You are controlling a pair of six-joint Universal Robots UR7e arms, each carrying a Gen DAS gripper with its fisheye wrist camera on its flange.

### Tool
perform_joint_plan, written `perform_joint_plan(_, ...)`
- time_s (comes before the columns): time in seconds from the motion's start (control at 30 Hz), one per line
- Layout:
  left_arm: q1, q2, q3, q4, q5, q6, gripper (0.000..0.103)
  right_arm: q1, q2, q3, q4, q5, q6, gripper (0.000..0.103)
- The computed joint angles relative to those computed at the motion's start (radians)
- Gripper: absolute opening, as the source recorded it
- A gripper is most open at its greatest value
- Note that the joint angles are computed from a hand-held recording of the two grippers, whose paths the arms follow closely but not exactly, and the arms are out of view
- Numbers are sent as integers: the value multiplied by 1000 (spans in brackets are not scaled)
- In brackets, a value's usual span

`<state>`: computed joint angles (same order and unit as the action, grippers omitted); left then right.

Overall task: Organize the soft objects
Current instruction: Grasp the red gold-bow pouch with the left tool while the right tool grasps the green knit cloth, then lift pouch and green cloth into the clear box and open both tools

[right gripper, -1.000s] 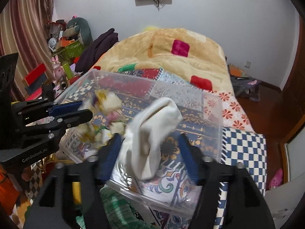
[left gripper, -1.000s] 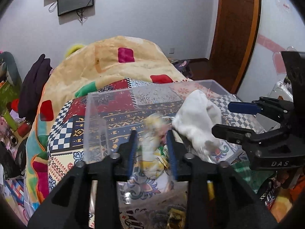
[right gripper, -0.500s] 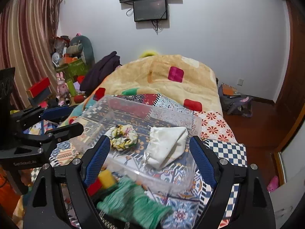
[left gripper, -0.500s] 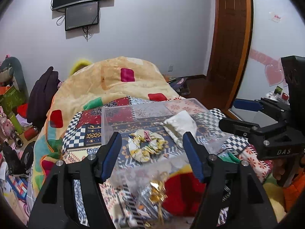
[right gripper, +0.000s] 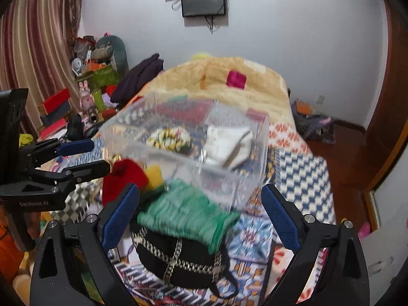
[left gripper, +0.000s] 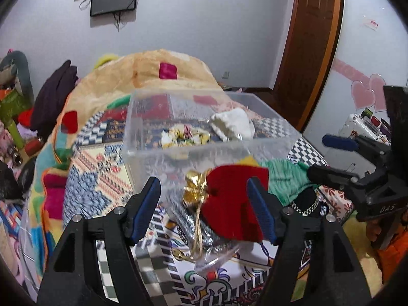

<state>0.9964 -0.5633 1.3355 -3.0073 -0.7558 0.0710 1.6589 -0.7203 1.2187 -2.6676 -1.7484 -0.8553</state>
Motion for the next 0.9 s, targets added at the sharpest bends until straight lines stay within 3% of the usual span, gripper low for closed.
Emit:
perform_joint_plan(0.07,5,3,2,4,-13,-1,69,-8,8,-13,48,-9,26,95)
perform_joint_plan(0.27,12,26,-12,17,-8,16,53,-23,35,-55,142,-25,67,94)
perform_joint_plan(0.43,19,30,-10,11,-18,16,39,-25,36,-58,149,-26,71,74)
perform_joint_plan(0.6,16,28,6,-12,-11,32,32,-25,36,-54,149,-41,78,38)
perform_joint_plan(0.77,9,23,27,-47,4,41,28,-21,28,-33,124,-43,55,22)
perform_joint_plan(0.9,3,7,47,-79,6,43,26,-23,9,-14,97,-12,47,19)
